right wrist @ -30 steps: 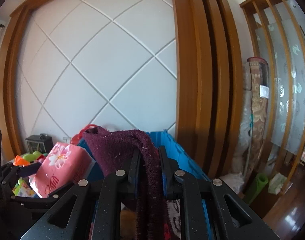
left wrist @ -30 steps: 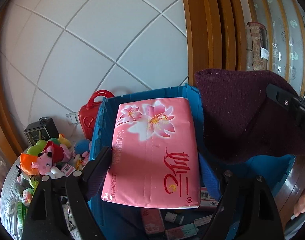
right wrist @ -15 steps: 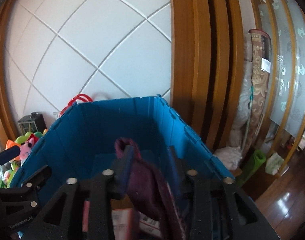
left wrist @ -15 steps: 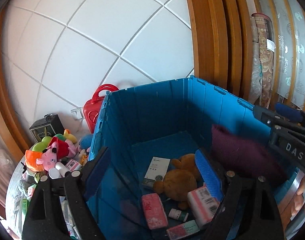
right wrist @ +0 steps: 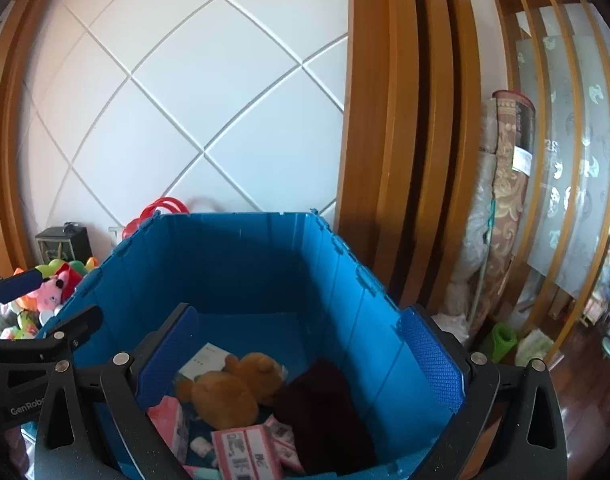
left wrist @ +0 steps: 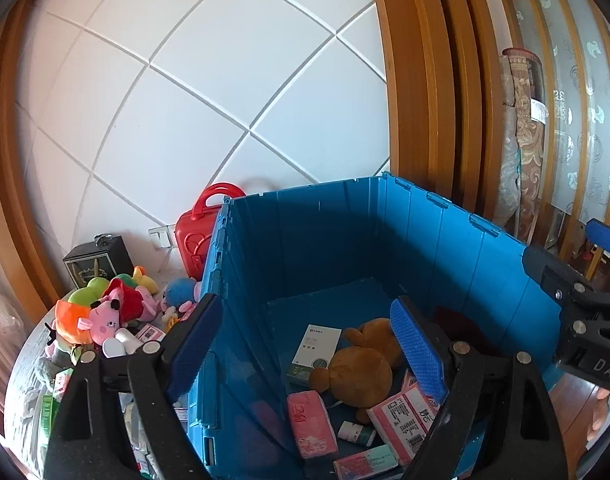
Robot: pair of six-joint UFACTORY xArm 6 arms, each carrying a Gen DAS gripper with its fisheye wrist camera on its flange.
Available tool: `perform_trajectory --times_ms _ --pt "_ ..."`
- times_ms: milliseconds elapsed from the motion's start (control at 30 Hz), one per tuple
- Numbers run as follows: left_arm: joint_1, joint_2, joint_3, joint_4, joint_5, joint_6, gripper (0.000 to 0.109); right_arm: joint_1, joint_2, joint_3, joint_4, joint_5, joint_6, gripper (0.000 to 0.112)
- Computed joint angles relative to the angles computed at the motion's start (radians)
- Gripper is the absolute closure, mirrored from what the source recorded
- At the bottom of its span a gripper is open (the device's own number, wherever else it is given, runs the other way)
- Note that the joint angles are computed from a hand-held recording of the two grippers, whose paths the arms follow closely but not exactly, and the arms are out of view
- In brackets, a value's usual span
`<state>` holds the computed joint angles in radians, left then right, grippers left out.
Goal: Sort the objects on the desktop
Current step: 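Lower both items into the crate and open both tools, then withdraw both tools from the crate back toward the pile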
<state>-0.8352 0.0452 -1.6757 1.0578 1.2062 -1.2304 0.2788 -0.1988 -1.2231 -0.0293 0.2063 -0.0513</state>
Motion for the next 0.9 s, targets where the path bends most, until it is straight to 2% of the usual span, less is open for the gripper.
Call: perform_trajectory --times_ms 67,233,267,467,667,900 --pt "-0.012 -0.029 0.033 0.023 0.006 -0.029 0.022 0.006 -0.028 0.035 -0.032 -0.022 0.022 0.009" --pt "-0.056 -0.125 0.152 0.116 0.033 -0.131 0.022 0.003 -0.097 0.134 -0.283 -0.105 0.237 0.009" --pt "-0.063 -0.141 0.171 0.126 0.039 -0.144 0.022 0.004 -0.107 0.150 -0.300 -0.116 0.254 0.009" --pt "-0.113 -0.212 0.264 0.189 0.134 -0.218 0.022 0.019 -0.133 0.204 -0.362 -0.160 0.353 0.009" --pt "-0.151 -0.298 0.353 0.200 0.242 -0.285 0.022 0.080 -0.133 0.221 -0.271 -0.185 0.289 0.009" --pt "-0.193 -0.421 0.467 0.205 0.378 -0.325 0.022 0.169 -0.125 0.207 -0.358 -0.209 0.365 0.009"
